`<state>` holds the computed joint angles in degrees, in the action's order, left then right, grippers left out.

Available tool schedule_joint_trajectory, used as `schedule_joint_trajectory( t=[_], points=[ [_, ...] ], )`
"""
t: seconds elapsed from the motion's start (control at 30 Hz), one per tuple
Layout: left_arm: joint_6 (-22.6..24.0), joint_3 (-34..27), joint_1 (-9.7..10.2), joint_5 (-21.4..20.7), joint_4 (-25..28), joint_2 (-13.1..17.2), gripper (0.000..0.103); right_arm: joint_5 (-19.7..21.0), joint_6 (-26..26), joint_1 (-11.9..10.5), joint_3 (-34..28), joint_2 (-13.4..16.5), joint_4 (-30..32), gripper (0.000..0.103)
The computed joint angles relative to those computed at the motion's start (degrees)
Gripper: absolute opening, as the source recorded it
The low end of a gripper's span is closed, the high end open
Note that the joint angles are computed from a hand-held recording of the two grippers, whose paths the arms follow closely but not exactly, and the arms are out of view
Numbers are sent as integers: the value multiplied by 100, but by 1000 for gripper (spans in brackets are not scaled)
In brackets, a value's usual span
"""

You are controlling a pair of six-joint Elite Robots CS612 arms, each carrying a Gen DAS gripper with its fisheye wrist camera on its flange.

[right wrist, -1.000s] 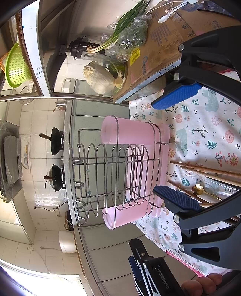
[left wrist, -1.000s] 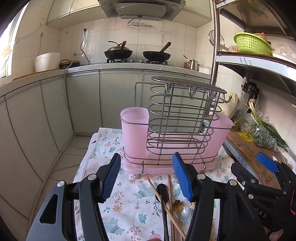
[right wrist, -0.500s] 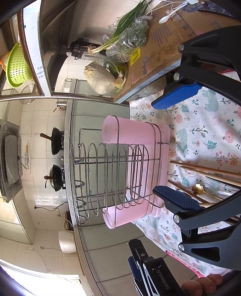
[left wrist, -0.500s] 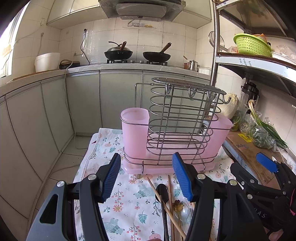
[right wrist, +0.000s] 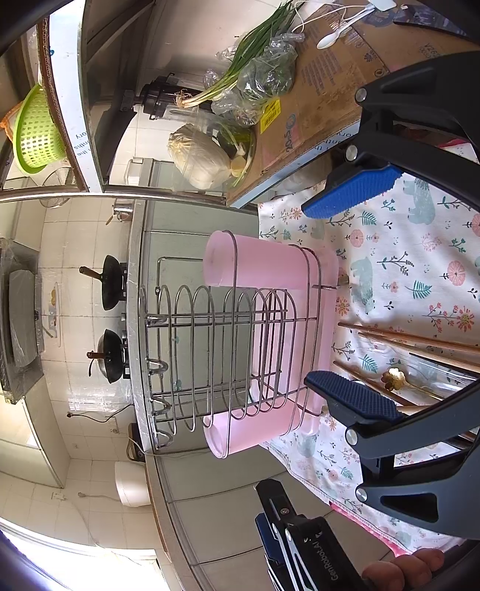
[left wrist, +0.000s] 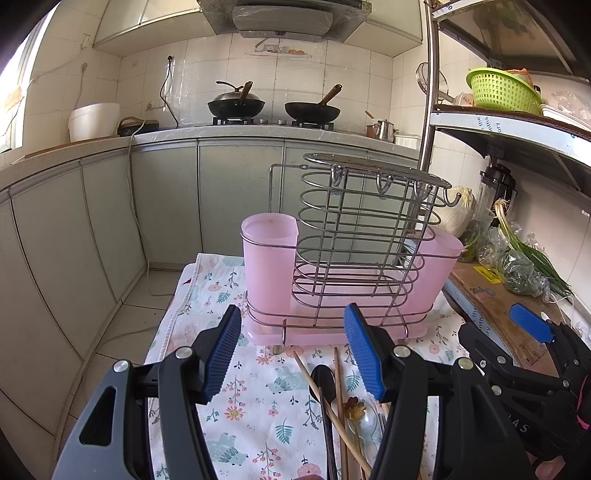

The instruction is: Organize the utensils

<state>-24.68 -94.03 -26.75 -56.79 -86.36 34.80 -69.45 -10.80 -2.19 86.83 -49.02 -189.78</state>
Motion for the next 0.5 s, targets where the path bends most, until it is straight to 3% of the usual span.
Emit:
schedule_joint_trajectory(
  t=[0.5],
  points=[
    [-24, 16, 35, -106, 15, 30, 58, -194, 10, 31, -16, 28, 79, 85]
  ],
)
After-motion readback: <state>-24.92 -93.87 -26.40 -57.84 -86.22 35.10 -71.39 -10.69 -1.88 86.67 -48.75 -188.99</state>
